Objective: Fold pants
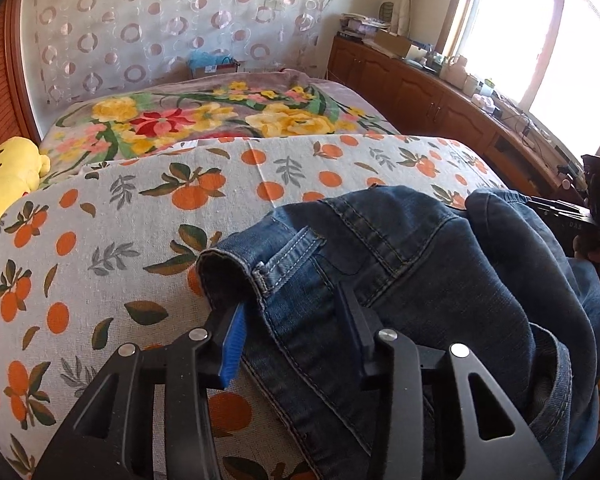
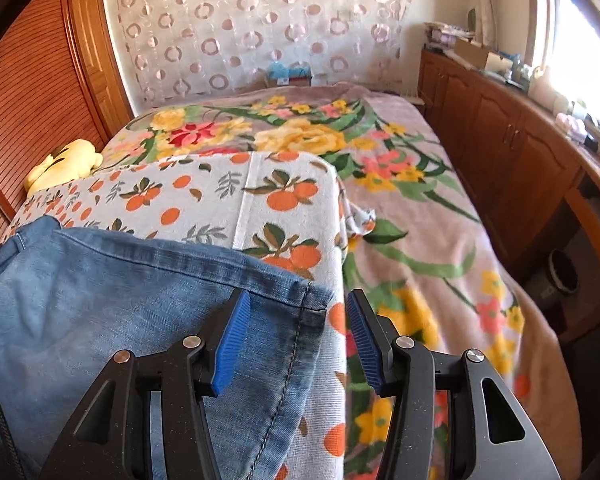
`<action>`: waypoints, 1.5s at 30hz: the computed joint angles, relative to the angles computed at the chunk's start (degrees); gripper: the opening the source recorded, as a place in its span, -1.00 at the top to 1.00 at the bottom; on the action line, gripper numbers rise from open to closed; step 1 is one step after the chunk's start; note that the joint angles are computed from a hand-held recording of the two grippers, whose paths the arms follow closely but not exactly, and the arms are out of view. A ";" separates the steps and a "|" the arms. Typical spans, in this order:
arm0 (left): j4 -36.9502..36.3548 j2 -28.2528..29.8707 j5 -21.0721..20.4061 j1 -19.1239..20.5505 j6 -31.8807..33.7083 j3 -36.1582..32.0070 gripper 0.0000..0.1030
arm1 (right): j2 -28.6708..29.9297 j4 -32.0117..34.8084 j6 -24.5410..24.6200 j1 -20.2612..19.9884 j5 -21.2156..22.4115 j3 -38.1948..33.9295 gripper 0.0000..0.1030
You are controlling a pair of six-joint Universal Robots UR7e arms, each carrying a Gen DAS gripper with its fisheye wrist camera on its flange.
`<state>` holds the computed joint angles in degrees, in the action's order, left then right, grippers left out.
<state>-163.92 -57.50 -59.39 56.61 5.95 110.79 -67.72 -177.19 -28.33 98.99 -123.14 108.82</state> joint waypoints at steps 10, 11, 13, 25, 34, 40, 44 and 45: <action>-1.79 -1.42 0.15 -0.68 0.81 1.51 0.93 | -1.29 1.32 -2.09 -1.07 1.40 -0.30 0.65; -2.26 -1.86 0.23 -0.88 0.94 1.91 0.94 | -1.52 1.41 -2.45 -1.11 1.75 -0.14 0.81; -3.65 -2.85 0.32 -1.58 1.05 2.74 0.95 | -2.21 -0.13 -3.91 -0.99 2.72 0.76 0.84; -12.42 -12.33 -1.19 -8.01 3.07 7.22 0.95 | -7.30 -15.28 -9.35 5.01 2.52 5.45 0.88; -16.56 -16.60 3.61 -13.44 7.41 5.88 0.95 | -7.98 -23.46 -16.11 12.63 0.04 3.96 0.88; -17.31 -16.68 6.04 -13.31 10.06 2.01 0.95 | -4.29 -27.35 -20.67 15.97 -2.12 0.19 0.88; -18.94 -13.88 7.68 -10.85 12.00 -0.92 0.95 | -0.05 -29.86 -21.12 15.14 -2.18 -1.58 0.88; -18.77 -13.05 7.67 -9.94 11.83 -1.56 0.95 | 1.18 -30.06 -21.41 14.54 -2.46 -2.13 0.88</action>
